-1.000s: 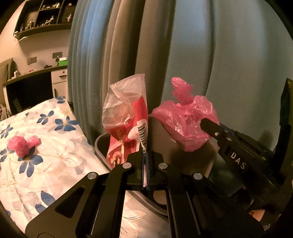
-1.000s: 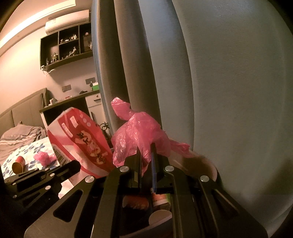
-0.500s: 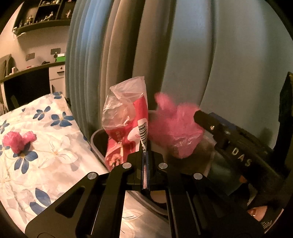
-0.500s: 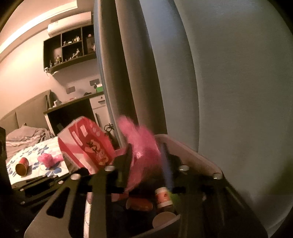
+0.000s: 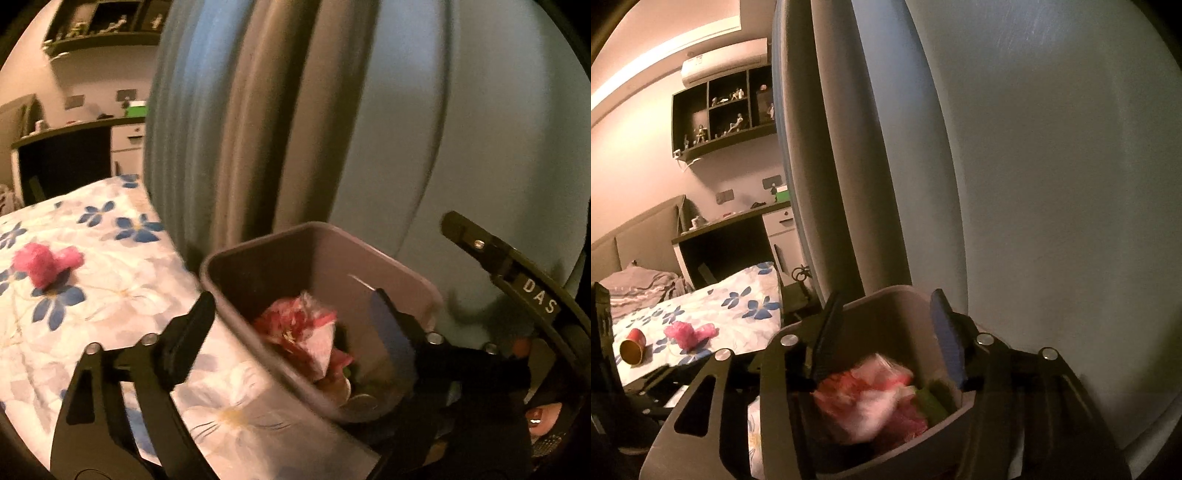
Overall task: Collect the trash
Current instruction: 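Open both tools over the brown bin to drop the bags, then move both open tools back over the red cup and pink bag on the bed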
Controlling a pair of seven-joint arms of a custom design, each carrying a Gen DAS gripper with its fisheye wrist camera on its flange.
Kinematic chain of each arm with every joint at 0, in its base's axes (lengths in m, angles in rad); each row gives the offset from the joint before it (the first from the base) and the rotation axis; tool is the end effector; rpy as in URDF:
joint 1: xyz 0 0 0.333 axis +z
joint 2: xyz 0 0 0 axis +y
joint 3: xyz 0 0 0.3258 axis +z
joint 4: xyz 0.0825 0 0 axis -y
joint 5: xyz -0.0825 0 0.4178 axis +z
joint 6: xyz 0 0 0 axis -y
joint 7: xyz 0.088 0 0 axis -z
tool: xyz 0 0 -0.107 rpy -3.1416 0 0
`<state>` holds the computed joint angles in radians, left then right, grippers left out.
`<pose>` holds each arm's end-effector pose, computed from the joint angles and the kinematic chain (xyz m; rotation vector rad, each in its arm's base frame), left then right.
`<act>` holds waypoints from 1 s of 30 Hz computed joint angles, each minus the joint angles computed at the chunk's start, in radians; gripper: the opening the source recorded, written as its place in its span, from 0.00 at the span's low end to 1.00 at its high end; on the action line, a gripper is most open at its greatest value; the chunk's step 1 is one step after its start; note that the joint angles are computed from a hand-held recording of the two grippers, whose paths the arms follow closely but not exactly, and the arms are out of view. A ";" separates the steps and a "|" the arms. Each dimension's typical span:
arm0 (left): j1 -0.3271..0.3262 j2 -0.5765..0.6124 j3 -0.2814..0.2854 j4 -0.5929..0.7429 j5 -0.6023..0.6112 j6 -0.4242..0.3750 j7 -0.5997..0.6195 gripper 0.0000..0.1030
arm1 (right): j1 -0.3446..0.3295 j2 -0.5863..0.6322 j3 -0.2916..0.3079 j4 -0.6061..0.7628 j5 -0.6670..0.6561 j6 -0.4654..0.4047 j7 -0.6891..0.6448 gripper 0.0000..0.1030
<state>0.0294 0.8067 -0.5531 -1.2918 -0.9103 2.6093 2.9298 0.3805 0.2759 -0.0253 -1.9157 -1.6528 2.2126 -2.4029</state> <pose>0.7734 -0.2725 0.3592 -0.8456 2.4518 -1.5847 0.6365 0.2020 0.3723 -0.7845 1.9646 -1.3333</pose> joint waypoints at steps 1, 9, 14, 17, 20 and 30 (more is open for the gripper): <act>0.002 -0.002 0.004 -0.001 -0.002 0.010 -0.007 0.87 | 0.003 -0.001 0.001 -0.002 -0.003 -0.006 0.002 0.55; 0.021 -0.019 0.050 -0.013 0.032 0.136 -0.104 0.94 | 0.019 0.023 0.006 0.029 -0.005 -0.002 -0.013 0.72; 0.054 0.001 0.052 0.010 0.080 0.222 -0.172 0.94 | 0.033 0.046 0.001 0.071 -0.010 0.025 -0.042 0.79; 0.069 0.016 0.065 0.032 0.120 0.285 -0.226 0.94 | 0.043 0.070 -0.002 0.110 -0.016 0.046 -0.064 0.82; 0.056 0.047 0.116 0.088 0.186 0.325 -0.311 0.94 | 0.056 0.115 -0.009 0.177 -0.007 0.078 -0.108 0.82; 0.016 0.257 0.291 0.445 0.394 0.310 -0.617 0.94 | 0.087 0.331 -0.067 0.496 0.088 0.270 -0.296 0.82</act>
<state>0.0450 1.0634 -0.2618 -0.8467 -0.5161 2.9198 2.3131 0.4678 0.6064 -0.0921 -1.4197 -1.5647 2.4822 -2.6985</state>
